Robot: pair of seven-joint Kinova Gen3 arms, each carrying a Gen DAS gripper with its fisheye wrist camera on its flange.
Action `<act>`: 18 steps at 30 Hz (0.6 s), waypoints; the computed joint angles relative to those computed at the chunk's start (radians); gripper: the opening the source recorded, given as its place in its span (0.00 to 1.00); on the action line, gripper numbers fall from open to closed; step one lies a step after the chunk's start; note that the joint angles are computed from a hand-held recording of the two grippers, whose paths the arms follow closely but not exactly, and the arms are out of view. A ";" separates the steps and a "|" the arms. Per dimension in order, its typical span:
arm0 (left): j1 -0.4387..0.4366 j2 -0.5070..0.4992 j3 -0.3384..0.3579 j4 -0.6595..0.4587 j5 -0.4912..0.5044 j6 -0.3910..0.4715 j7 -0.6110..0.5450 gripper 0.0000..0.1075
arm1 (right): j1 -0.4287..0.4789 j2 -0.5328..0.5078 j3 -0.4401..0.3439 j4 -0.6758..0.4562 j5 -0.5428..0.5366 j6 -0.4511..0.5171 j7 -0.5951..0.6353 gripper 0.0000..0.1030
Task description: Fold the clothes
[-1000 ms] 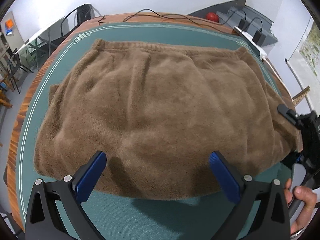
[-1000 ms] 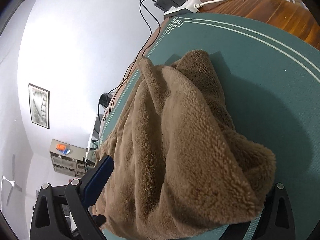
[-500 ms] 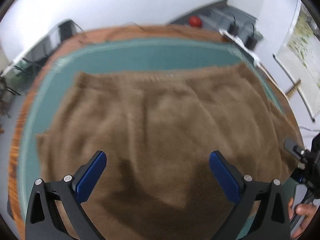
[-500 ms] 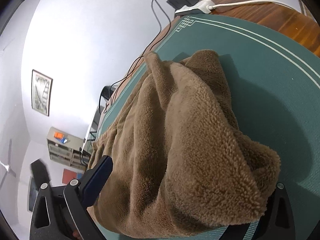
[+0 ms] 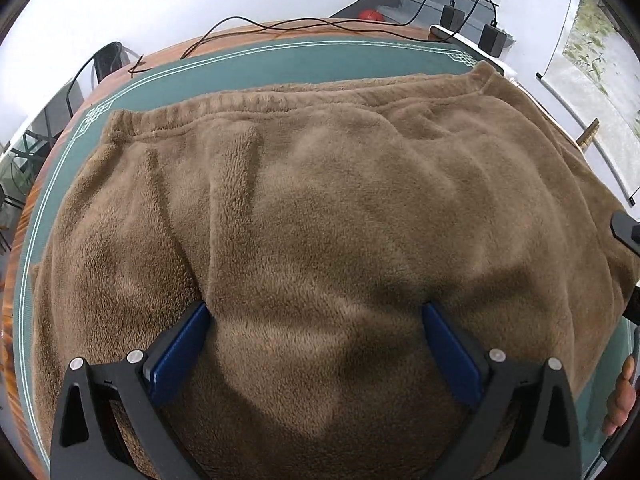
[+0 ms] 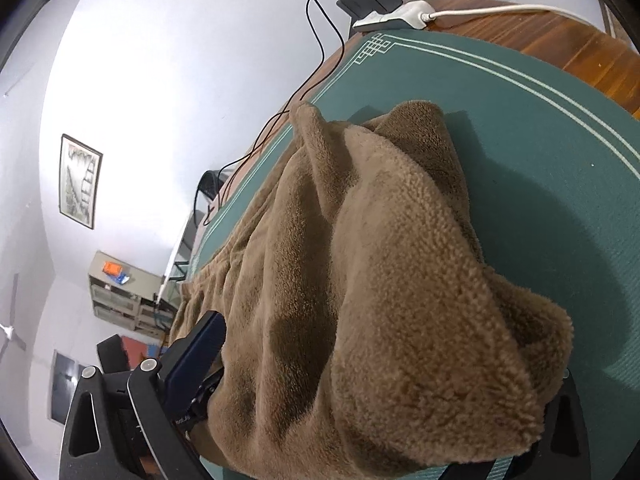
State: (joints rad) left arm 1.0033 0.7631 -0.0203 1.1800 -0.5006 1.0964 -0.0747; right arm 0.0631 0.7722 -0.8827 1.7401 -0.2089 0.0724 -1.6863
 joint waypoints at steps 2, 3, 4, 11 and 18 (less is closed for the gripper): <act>-0.002 0.005 -0.009 -0.048 0.029 0.044 -0.052 0.96 | -0.023 -0.015 0.026 0.003 -0.003 -0.007 -0.010 1.00; 0.014 -0.007 -0.028 -0.058 0.020 0.048 -0.086 0.96 | -0.016 -0.013 0.020 0.007 -0.002 -0.014 -0.012 1.00; 0.022 -0.023 -0.027 -0.065 -0.006 0.051 -0.127 0.96 | -0.011 -0.010 0.014 0.010 0.001 -0.021 -0.015 1.00; -0.095 -0.079 0.109 0.043 -0.037 -0.010 -0.343 0.96 | -0.078 -0.061 0.095 0.035 0.022 -0.064 -0.090 1.00; -0.026 -0.126 -0.011 0.259 -0.044 -0.229 -0.180 0.96 | -0.229 -0.142 0.278 0.018 0.009 -0.022 -0.187 0.99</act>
